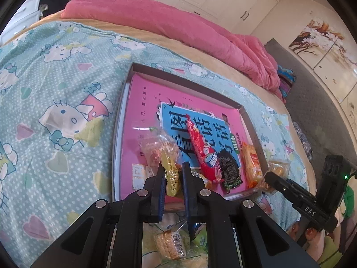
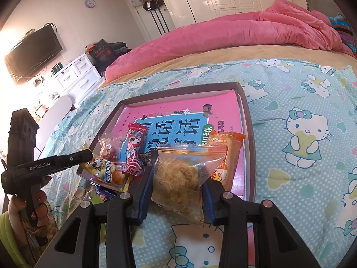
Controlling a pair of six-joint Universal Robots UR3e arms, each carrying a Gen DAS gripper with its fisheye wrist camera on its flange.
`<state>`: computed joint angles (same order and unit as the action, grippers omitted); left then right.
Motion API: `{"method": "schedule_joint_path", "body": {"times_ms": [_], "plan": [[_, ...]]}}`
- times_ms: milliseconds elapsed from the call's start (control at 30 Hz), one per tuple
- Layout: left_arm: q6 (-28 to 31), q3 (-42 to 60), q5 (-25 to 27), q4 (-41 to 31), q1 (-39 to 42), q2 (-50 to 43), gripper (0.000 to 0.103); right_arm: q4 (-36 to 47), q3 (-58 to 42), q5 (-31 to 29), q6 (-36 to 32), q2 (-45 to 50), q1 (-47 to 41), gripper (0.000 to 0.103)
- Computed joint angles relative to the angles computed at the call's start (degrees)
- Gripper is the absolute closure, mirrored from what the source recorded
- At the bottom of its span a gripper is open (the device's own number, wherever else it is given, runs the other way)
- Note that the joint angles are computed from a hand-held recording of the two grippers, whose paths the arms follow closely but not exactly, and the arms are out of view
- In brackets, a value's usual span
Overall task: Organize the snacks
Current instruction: 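Lift both bags and carry them over the tray onto the workbook, then lower both bags into the tray and open both tools to release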
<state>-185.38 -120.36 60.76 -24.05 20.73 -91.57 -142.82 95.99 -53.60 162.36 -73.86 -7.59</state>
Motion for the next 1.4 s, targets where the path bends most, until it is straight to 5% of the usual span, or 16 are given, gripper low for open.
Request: {"method": "schedule_joint_path", "body": {"times_ms": [1400], "plan": [[0.66,1.88,1.03,-1.15,-1.53,-3.71,0.089,-4.72,-5.21,-6.28,-0.31,7.64,5.82,0.062]]}}
